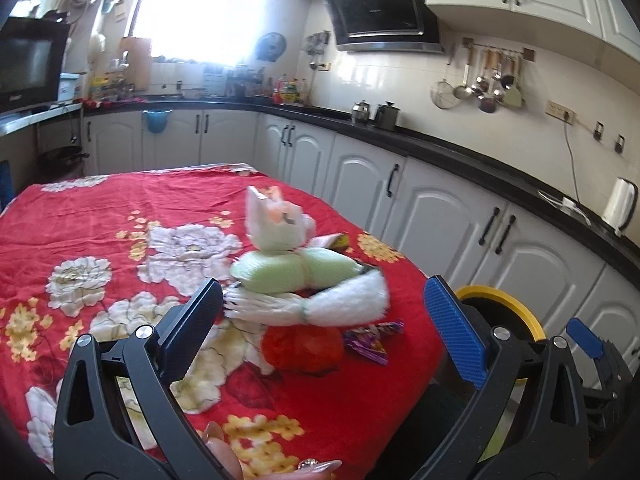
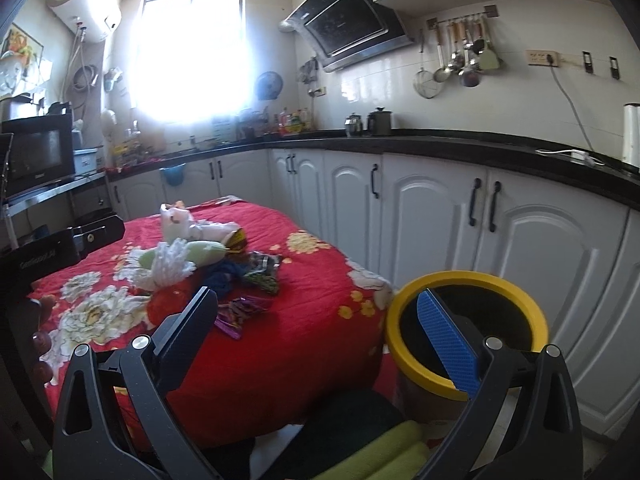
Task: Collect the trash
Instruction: 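Grasp the white plastic bag with the left gripper while the right gripper grasps the white fringe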
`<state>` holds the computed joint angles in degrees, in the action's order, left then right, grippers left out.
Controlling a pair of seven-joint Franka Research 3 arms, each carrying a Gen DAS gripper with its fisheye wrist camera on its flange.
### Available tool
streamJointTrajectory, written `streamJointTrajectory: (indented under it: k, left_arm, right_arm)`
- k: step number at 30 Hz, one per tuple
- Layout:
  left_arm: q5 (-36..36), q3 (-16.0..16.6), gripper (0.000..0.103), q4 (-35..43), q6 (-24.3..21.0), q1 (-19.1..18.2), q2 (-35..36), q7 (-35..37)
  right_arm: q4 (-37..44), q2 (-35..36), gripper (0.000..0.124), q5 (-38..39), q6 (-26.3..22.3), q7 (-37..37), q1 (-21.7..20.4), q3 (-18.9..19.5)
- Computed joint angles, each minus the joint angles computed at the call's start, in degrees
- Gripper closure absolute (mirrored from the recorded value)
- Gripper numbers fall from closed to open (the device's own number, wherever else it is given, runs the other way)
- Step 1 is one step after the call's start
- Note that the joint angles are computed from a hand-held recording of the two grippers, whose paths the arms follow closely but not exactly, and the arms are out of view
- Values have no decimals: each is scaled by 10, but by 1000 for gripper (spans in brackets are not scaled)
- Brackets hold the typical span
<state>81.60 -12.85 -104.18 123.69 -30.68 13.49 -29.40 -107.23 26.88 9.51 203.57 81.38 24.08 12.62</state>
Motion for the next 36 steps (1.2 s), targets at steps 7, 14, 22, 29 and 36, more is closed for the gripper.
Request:
streamJointTrajectory:
  k: [7,14,22,29,36]
  left_arm:
    - [-4,1,10,-42,3,25,-38,-31]
    - [-41,1,10,-52,27,61,-51,-8]
    - [-65,21,10,-38,121,108,-41,29]
    - [-104,42,10,-1,219,138,-3,95]
    - [-205,63,10,55,319,159,56,207]
  right_arm:
    - [66,43,27,-91,-51,18,-58,77]
    - [157,114,27,-133,-141,-21,-121,188]
    - [273,187,27,-95,-244,-92,-106,228]
    - [369,242,27,-53,-320,-153,-82,243]
    - [432,275,31,2,-372,-202,-68,254]
